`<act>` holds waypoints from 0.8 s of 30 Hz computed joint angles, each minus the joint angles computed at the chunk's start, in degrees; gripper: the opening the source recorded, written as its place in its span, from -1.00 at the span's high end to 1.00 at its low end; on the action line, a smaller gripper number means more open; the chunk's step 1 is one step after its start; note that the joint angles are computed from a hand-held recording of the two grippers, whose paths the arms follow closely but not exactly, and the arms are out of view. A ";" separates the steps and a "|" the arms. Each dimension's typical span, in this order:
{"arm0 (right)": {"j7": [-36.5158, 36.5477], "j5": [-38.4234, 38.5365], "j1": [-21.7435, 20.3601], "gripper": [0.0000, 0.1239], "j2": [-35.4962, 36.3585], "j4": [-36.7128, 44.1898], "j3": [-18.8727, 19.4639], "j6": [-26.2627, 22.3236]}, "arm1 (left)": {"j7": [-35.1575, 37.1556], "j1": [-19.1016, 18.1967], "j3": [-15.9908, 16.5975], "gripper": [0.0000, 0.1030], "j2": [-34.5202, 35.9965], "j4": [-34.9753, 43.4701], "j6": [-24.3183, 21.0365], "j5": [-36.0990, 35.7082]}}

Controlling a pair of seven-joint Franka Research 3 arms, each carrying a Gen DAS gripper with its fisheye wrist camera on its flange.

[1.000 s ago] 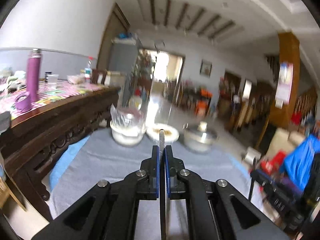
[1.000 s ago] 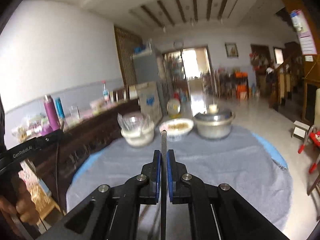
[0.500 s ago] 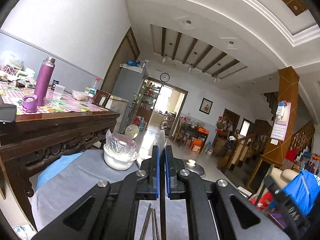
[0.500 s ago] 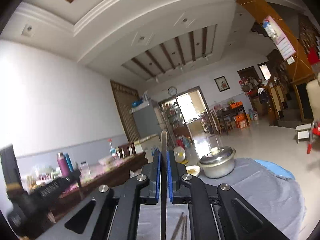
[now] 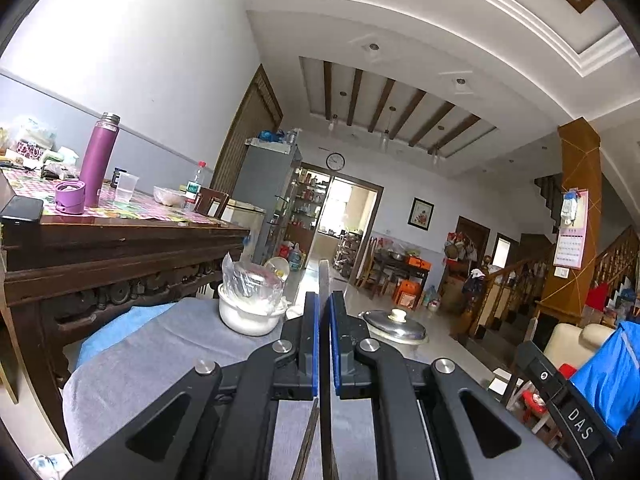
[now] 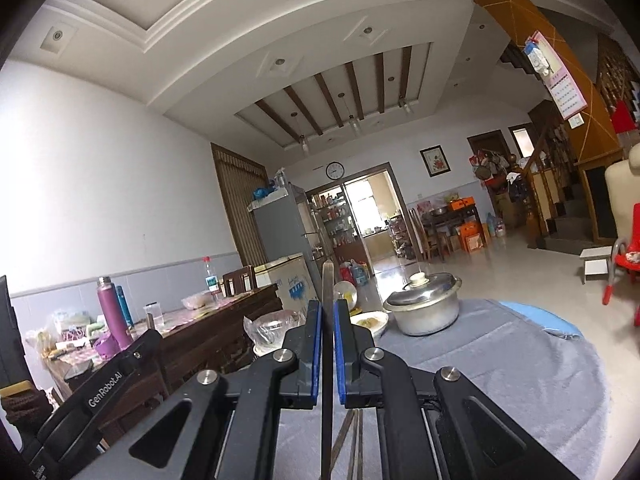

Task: Organize utensils
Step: 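Lift the chopsticks upright and carry them over the holder cup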

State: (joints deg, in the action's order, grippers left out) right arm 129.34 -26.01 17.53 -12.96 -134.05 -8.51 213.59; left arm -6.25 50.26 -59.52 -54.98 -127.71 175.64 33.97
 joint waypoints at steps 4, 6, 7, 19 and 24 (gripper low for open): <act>-1.07 -1.30 0.01 0.88 -1.42 -1.72 -0.38 0.12 | 0.50 -2.76 1.25 0.89 0.13 -1.66 -0.77 0.26; -0.91 -2.51 0.45 0.88 -1.80 -2.07 -1.10 0.00 | 0.71 -4.24 1.87 0.89 0.66 -2.21 -1.23 0.43; -1.07 -2.73 0.54 0.88 -2.10 -2.35 -1.22 -0.10 | 0.93 -5.37 2.34 0.89 1.02 -2.61 -1.61 0.55; 5.06 -15.80 6.70 0.88 -5.17 -3.50 -9.16 -3.24 | 1.54 -15.26 6.79 0.88 3.64 -5.74 -5.80 4.62; 10.51 -24.35 9.42 0.88 -5.76 -2.40 -12.35 -4.13 | 1.15 -19.04 9.13 0.88 5.39 -6.71 -7.18 6.78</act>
State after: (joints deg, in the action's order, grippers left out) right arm 139.85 -50.36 26.96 -18.72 -136.44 -20.86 209.46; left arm -5.10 31.22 -50.38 -49.59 -134.43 168.46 40.75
